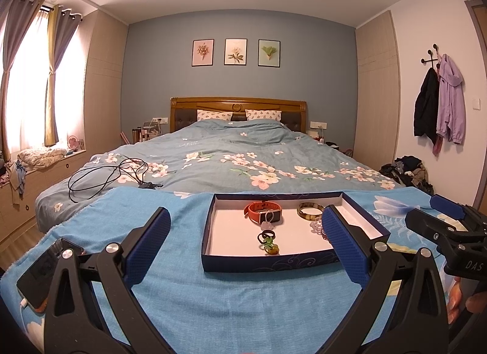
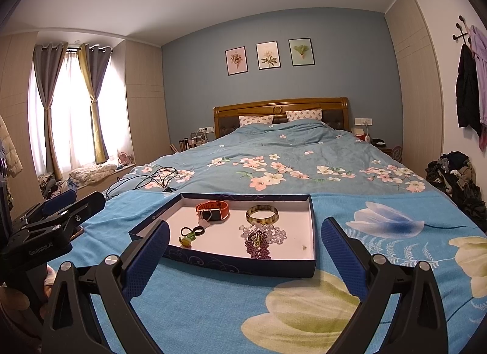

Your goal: Organize jewelry

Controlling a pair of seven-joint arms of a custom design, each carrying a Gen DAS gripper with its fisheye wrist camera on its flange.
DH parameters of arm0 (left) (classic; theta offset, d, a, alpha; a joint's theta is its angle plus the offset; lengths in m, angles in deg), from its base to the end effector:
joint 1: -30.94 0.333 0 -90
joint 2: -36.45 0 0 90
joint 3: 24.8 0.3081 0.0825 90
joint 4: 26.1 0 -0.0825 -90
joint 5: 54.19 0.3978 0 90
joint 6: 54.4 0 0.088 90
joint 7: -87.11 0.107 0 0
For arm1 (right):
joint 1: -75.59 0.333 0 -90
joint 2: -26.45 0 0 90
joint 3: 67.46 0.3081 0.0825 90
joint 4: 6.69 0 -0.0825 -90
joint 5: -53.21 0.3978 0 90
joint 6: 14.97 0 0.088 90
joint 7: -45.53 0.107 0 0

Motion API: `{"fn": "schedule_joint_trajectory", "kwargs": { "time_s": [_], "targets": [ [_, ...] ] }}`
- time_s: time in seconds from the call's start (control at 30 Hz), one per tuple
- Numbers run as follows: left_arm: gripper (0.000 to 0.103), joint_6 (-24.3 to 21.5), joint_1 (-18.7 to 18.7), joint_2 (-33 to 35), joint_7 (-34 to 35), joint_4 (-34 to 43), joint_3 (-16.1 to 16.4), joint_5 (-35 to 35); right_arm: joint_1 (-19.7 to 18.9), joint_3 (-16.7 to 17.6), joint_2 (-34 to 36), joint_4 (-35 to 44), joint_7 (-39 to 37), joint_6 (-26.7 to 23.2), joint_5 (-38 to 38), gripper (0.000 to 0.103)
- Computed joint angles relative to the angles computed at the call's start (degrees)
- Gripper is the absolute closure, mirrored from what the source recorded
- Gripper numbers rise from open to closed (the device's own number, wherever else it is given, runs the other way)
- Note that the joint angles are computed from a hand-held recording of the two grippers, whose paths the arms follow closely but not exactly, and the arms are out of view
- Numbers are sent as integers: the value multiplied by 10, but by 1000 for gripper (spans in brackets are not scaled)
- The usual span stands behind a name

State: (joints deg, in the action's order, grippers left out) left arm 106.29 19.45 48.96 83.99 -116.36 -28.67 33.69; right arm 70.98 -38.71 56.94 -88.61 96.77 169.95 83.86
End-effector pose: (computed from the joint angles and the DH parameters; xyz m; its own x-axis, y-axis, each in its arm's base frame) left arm 0.6450 -0.2217 0.5824 0.0823 -0.9962 0.0280 -0.2220 -0.0457 -0.9740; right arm 0.7274 0.1639 0.5429 0.3471 -0.9328 -0.0968 -0.2786 -0.0040 -0.9604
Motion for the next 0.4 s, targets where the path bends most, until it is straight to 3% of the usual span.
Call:
{"fn": "schedule_joint_trajectory", "kwargs": {
  "time_s": [0.17,0.2,0.27,0.33,0.4],
  "targets": [
    [6,15,5,5,37,1,-2,-39,0,-8,-1,5,-2,-23,1,7],
    [6,19,7,7,49,3,-2,-55,13,-31,-3,11,0,-42,9,7],
    [6,21,11,9,78,1,0,-95,63,-118,-8,26,54,-88,-10,7],
    [6,35,18,13,112,-1,1,-142,103,-206,6,66,122,-169,-41,7],
    [6,39,28,16,164,-5,0,-207,123,-249,20,94,168,-209,-72,7]
  ]
}}
